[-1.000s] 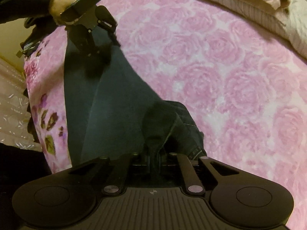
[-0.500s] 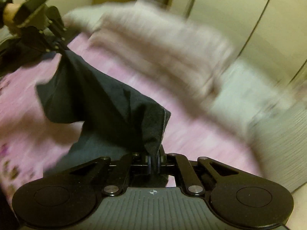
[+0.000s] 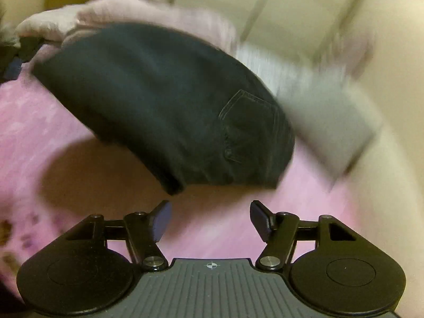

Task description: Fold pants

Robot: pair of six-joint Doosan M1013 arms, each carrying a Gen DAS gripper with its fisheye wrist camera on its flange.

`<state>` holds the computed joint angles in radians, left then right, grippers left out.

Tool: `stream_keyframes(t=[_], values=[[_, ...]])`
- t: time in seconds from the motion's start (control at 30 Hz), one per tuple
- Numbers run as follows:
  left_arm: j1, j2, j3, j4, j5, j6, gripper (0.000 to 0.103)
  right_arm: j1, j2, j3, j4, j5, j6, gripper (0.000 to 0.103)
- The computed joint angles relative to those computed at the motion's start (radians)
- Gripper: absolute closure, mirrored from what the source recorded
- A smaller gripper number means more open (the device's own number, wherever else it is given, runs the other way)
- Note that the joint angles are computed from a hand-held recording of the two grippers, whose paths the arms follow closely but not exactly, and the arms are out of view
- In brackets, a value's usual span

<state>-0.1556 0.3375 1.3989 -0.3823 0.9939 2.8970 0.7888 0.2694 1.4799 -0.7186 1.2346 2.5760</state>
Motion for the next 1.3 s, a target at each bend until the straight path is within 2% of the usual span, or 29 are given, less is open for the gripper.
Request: stream_keyframes(t=[0.07, 0.17, 0.27, 0.3, 0.5, 0.57, 0.63, 0.67, 0.87, 0.97, 1.1, 1.23, 1.27, 1.3], values=[[-0.007, -0.003, 0.060, 0.076, 0.027, -0.081, 0.085, 0.009, 0.008, 0.013, 0.095, 0.016, 0.046, 0.041], [-0.003, 0.000, 0.099, 0.108, 0.045, -0.138, 0.082, 0.014, 0.007, 0.033, 0.157, 0.001, 0.076, 0.041], [-0.013, 0.016, 0.095, 0.122, 0.002, -0.164, 0.074, -0.013, 0.006, 0.034, 0.165, -0.025, -0.009, 0.041], [-0.012, 0.028, 0.084, 0.123, -0.012, -0.170, 0.067, -0.024, -0.001, 0.045, 0.163, -0.040, -0.043, 0.041], [-0.049, 0.137, -0.053, 0.177, -0.081, -0.317, 0.052, -0.180, -0.024, 0.095, 0.172, -0.201, -0.344, 0.041], [-0.070, 0.186, -0.119, 0.208, -0.103, -0.341, 0.047, -0.240, -0.022, 0.103, 0.199, -0.260, -0.484, 0.041], [-0.081, 0.242, -0.203, 0.230, -0.088, -0.334, 0.038, -0.305, -0.010, 0.101, 0.244, -0.307, -0.673, 0.041], [-0.088, 0.275, -0.247, 0.247, -0.083, -0.342, 0.038, -0.334, -0.001, 0.097, 0.259, -0.322, -0.760, 0.041], [-0.099, 0.477, -0.543, 0.310, 0.020, -0.457, 0.037, -0.484, 0.063, 0.042, 0.386, -0.406, -1.156, 0.041], [-0.095, 0.593, -0.718, 0.306, 0.133, -0.534, 0.037, -0.535, 0.115, -0.005, 0.445, -0.413, -1.327, 0.041], [-0.085, 0.727, -0.928, 0.273, 0.295, -0.582, 0.037, -0.580, 0.195, -0.101, 0.532, -0.362, -1.509, 0.039], [-0.076, 0.809, -1.061, 0.236, 0.415, -0.572, 0.037, -0.610, 0.285, -0.223, 0.614, -0.262, -1.663, 0.039], [-0.075, 0.830, -1.098, 0.231, 0.445, -0.578, 0.038, -0.615, 0.309, -0.257, 0.618, -0.231, -1.686, 0.039], [-0.074, 0.853, -1.140, 0.224, 0.480, -0.583, 0.046, -0.619, 0.333, -0.290, 0.622, -0.203, -1.704, 0.039]])
